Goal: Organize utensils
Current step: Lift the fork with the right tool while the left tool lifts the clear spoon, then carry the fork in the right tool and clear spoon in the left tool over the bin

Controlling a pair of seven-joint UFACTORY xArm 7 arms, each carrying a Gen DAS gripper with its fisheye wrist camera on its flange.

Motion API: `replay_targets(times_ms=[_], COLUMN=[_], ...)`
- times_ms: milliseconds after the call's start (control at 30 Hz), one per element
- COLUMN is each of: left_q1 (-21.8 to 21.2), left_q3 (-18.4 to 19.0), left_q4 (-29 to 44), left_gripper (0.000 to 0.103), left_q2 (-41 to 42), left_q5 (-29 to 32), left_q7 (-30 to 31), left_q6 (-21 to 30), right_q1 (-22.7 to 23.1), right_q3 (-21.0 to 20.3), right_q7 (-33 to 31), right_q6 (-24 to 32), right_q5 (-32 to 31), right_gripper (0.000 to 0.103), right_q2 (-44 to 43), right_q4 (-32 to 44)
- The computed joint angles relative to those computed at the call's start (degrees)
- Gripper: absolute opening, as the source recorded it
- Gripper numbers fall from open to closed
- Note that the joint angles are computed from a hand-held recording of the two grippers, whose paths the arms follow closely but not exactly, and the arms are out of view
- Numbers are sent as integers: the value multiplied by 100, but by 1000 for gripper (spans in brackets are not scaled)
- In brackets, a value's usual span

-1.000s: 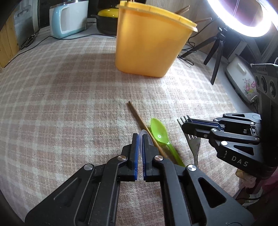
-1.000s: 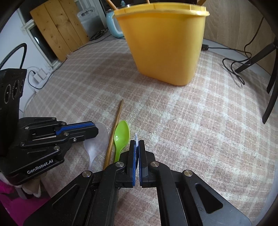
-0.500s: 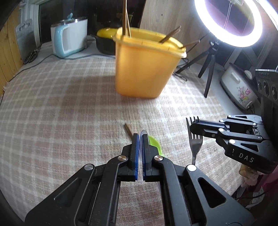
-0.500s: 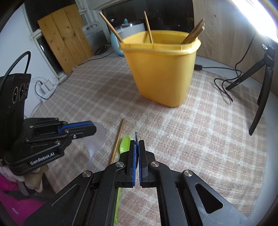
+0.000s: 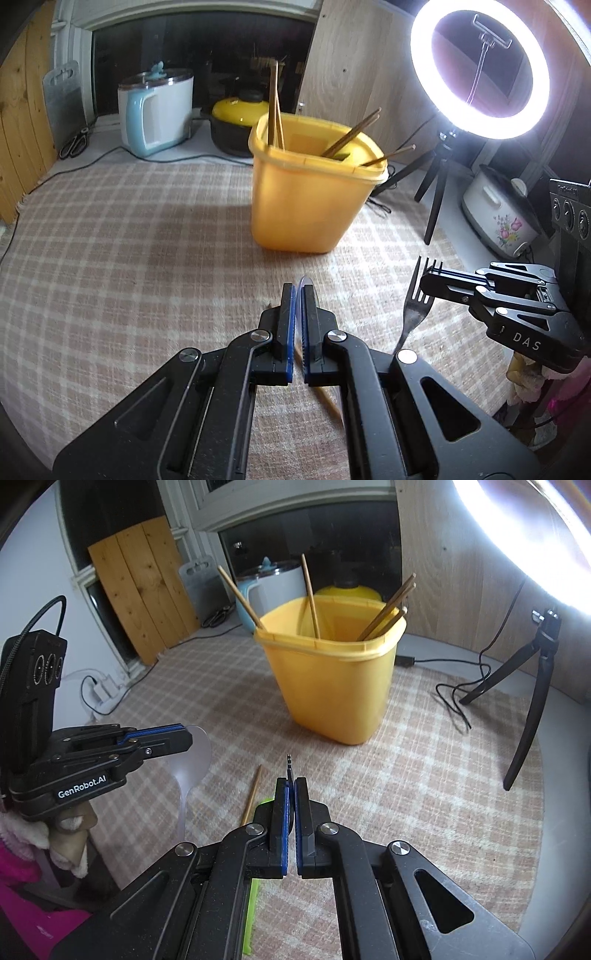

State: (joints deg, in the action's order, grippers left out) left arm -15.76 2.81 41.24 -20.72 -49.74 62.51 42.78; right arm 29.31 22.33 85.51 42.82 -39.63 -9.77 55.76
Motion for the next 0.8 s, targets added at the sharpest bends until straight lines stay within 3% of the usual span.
replay_targets(times_ms=[333, 800], left_q1=[-54, -129], left_q3=[70, -281], left_q4=[397, 1717], left_gripper=[0, 0], left_q2=[4, 878], left_q5=[-403, -1301], left_q7=[170, 377], left_q6=[66, -600], right_q1=[-97, -591], right_q3=[155, 255], right_q7=[39, -140], right_q6=[477, 769], right_q5=[-386, -905], right_gripper=[1, 1], right_q2=[-268, -717], right_q4=[263, 569])
